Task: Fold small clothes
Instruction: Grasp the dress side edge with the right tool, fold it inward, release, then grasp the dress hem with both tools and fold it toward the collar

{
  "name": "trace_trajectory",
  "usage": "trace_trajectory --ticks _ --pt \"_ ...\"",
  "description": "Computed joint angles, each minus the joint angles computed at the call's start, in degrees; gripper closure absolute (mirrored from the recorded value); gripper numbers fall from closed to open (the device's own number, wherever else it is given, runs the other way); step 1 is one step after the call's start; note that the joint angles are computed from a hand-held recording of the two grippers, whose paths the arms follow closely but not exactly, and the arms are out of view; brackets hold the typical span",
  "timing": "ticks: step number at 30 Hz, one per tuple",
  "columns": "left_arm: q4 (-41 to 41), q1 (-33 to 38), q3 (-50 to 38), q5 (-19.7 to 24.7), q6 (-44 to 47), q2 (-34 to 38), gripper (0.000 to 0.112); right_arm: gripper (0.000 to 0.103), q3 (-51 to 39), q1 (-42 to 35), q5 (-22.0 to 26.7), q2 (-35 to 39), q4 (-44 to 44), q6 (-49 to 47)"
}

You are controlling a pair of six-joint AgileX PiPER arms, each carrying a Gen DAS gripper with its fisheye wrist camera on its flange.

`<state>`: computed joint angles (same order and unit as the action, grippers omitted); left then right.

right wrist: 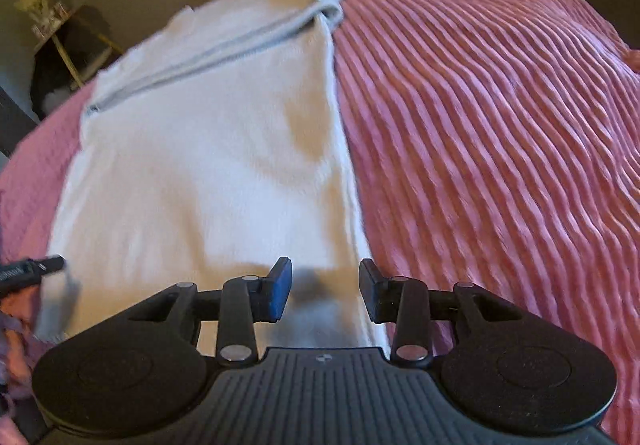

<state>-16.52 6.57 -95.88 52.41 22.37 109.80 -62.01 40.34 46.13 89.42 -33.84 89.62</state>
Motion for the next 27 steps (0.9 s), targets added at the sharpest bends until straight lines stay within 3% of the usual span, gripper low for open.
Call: trace_trajectory --ticks 3,6,12,15,18,20,23,25,27 --pt "-0.81 1.1 0.25 1.67 0.27 -0.57 0.033 0.067 2.92 -0.53 -2.21 -2.3 -0.03 2.49" --pt "-1.11 1.74 0.47 2.98 0.59 -0.94 0.033 0.067 3.25 -1.55 -1.35 -2.94 1.39 1.27" --pt "-0.76 2.51 0.26 3.7 -0.68 -1.4 0.032 0.068 6.5 -4.96 -7.97 -4.6 7.12 -2.37" --pt "-1.82 3.4 -2.21 7.05 -1.35 0.29 0.038 0.093 6.97 -5.29 -9.39 -5.02 7.87 -4.28" --pt "-1.13 3.36 -2.65 7.26 -2.59 0.66 0.054 0.094 6.64 -4.7 -9.79 -5.0 6.78 -4.16" --pt "-1.43 3.6 -2.98 7.85 -2.57 0.76 0.075 0.094 7.27 -4.61 -11.19 -5.64 5.46 -3.54" --pt "-2.63 4.26 -5.26 10.96 -1.63 1.97 0.091 0.093 7.4 -5.18 -12.39 -5.75 6.45 -5.44" --pt "-1.74 4.1 -6.24 12.44 -0.82 2.29 0.088 0.09 7.44 -6.48 -13.46 -5.63 10.21 -9.28" --pt "-1.97 4.31 -7.52 14.59 0.41 2.97 0.076 0.09 7.75 -7.69 -14.74 -5.63 13.7 -12.96"
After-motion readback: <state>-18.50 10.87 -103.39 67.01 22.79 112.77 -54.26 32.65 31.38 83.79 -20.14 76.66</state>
